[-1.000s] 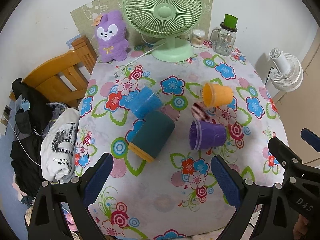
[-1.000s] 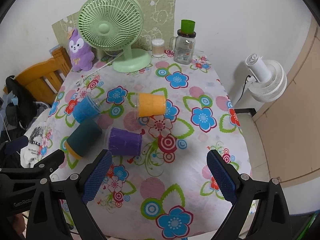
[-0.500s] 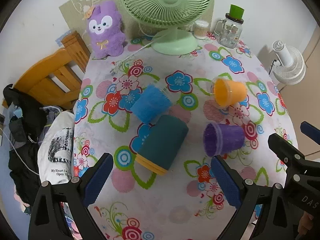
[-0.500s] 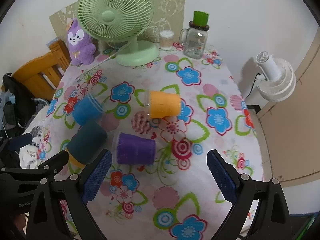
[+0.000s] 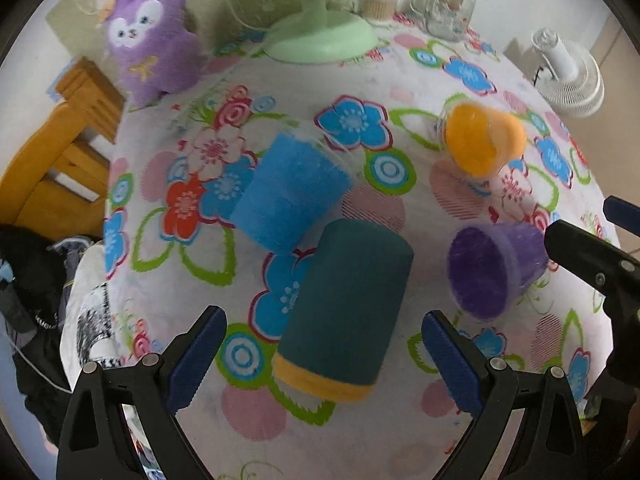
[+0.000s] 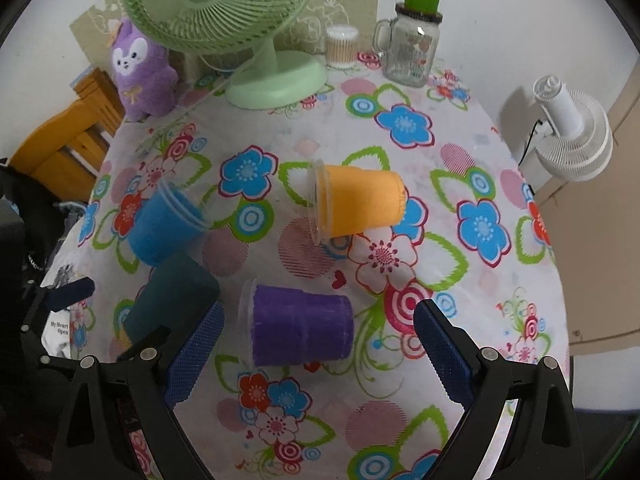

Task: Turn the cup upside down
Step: 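Move the right tool to the dark teal cup and close around its body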

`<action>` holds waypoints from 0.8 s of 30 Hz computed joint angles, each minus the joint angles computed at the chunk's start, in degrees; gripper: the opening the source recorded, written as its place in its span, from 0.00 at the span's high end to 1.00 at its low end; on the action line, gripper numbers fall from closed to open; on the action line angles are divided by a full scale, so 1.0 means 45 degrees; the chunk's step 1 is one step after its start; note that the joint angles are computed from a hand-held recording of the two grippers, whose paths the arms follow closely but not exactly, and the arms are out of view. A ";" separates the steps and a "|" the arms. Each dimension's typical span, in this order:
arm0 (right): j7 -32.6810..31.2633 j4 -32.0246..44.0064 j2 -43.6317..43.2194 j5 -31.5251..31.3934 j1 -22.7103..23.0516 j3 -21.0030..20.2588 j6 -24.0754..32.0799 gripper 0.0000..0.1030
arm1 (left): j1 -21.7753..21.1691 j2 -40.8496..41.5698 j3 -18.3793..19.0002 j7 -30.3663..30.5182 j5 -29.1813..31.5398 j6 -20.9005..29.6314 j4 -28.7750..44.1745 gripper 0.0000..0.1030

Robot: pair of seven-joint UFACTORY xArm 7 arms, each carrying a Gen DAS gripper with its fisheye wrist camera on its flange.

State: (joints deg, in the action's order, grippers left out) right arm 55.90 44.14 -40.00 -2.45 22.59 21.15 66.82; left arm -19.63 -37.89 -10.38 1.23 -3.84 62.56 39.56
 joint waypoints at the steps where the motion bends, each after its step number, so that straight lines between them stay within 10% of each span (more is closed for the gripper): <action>1: 0.0012 -0.0064 0.0128 0.0047 -0.0009 -0.0013 -0.0121 0.06 | -0.0019 0.0106 0.0019 0.0059 -0.0022 -0.0125 -0.0062 0.04; 24: -0.0321 -0.0634 0.1560 0.0359 0.0375 -0.0599 -0.1078 0.06 | -0.0397 0.1258 0.0011 0.0182 -0.0517 -0.2144 -0.1295 0.25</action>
